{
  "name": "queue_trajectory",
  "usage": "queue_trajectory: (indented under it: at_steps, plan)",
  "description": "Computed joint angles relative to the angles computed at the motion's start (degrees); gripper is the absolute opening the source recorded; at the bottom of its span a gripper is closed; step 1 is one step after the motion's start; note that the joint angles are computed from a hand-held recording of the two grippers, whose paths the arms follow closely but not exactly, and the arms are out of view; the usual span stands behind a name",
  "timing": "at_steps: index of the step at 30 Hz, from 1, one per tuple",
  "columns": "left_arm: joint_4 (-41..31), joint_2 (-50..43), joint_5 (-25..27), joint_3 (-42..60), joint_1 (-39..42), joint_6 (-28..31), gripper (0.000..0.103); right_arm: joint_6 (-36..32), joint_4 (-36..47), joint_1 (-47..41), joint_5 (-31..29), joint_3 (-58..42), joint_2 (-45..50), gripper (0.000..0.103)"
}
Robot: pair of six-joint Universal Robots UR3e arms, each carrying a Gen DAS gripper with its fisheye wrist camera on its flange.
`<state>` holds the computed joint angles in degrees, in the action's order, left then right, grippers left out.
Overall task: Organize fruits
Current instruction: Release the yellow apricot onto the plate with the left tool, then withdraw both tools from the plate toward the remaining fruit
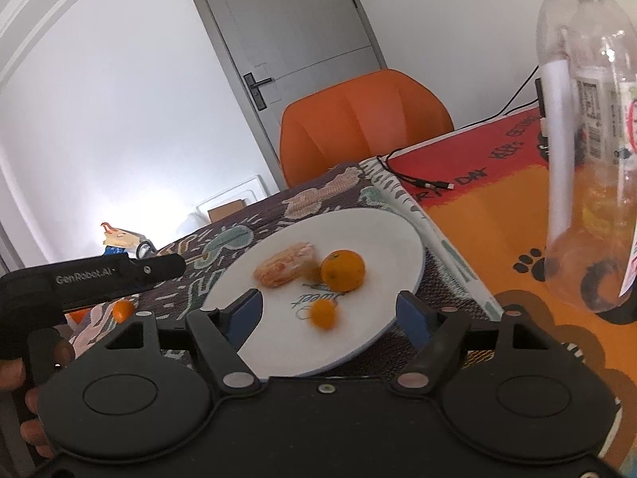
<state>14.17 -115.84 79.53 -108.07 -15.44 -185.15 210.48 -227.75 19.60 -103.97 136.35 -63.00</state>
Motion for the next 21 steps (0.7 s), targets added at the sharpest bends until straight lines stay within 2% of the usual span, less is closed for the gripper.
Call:
queue_trajectory:
  at_steps: [1, 6, 8, 12, 16, 21]
  plan:
    - [0.3, 0.6, 0.4, -0.9, 0.5, 0.2, 0.060, 0.1, 0.2, 0.2, -0.2, -0.2, 0.1, 0.077]
    - [3.3, 5.0, 1.5, -7.4, 3.4, 0.9, 0.087, 1.4, 0.2, 1.9, -1.5, -1.7, 1.1, 0.081]
    - [5.4, 6.4, 2.9, -9.9, 4.1, 1.2, 0.090, 1.5, 0.4, 2.6, -1.9, -2.6, 1.8, 0.083]
    - [6.6, 9.9, 2.9, -14.4, 7.2, 1.3, 0.092, 2.1, 1.1, 4.0, -2.3, -4.0, 2.5, 0.084]
    - [7.9, 13.5, 1.9, -19.2, 10.8, 1.1, 0.092, 2.4, 1.5, 6.0, -3.8, -5.3, 3.1, 0.091]
    - [9.1, 17.8, 0.1, -24.6, 15.2, 1.6, 0.093, 2.5, 2.6, 7.7, -4.3, -6.9, 3.6, 0.092]
